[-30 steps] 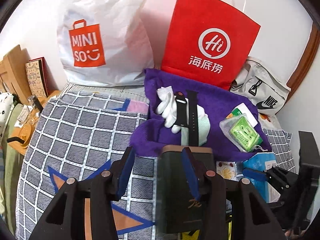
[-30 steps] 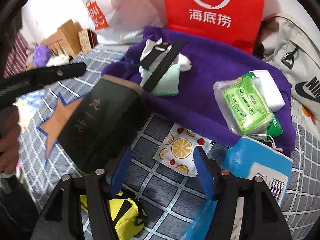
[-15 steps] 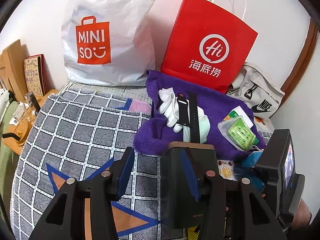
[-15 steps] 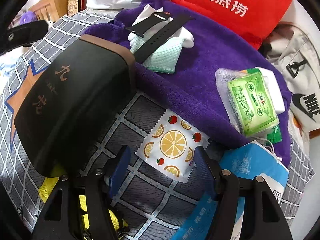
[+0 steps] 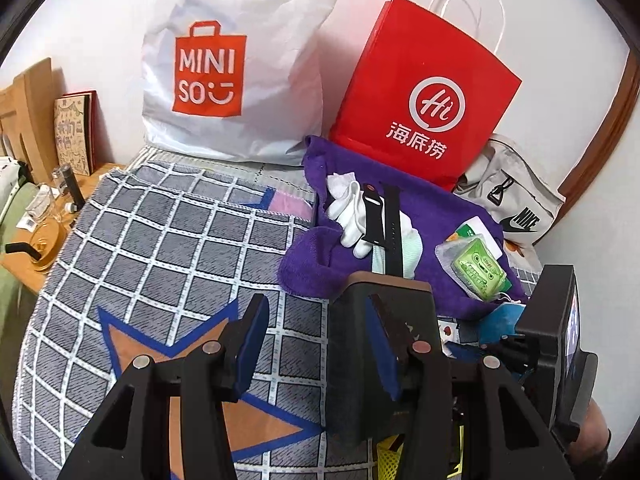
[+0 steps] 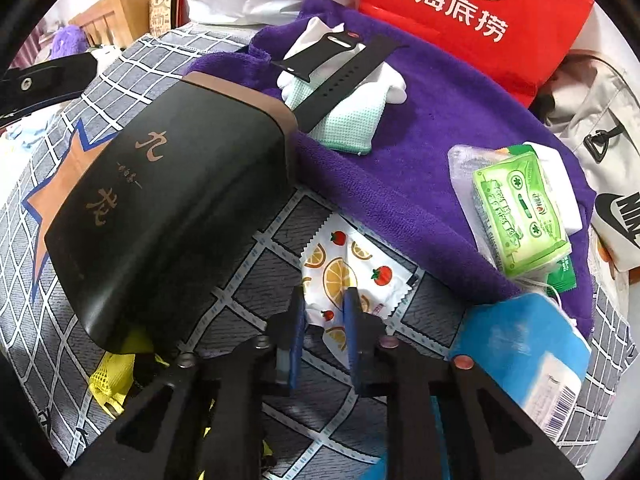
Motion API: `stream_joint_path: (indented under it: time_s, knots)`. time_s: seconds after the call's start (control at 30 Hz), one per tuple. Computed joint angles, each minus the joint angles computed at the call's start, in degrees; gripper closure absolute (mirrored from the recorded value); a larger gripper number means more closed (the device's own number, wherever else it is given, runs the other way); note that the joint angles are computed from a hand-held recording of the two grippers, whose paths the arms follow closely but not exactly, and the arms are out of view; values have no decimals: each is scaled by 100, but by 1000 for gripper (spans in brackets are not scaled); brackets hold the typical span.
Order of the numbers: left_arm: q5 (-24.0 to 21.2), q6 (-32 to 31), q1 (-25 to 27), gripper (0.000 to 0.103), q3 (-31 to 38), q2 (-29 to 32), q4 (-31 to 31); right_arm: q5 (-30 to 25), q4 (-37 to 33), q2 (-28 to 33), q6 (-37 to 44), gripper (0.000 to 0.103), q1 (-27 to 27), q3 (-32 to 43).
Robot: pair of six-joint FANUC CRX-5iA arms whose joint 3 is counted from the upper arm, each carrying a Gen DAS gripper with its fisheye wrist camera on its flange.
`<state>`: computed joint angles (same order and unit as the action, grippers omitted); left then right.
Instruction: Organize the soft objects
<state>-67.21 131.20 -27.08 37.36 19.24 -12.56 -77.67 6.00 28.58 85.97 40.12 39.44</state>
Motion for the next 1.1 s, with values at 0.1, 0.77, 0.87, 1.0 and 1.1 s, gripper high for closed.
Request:
stream_joint_path:
  time_s: [0.1,0.77,0.87,1.0,1.1]
  knots:
    - [-83,52,-54,56,-9,-59,-79,73,-367,-163,-43,94,-87,-50]
    - [-910,315,-1131,56,284,-29,-838,1607,-1282,-2924,-254,94,-347,-2654]
    - [-903,415,-1226,56,205,-20,-761,1710,-1240,-3216,-309,94,-353,-3030]
    - [-933,433,-1315,56,165,61,-651,1855,-1273,-3576,-353,94,-424,-3472]
    - [-1095,389,-1380,56,311,219,-657,1962,-1250,-3845,-424,94,-452,-3812]
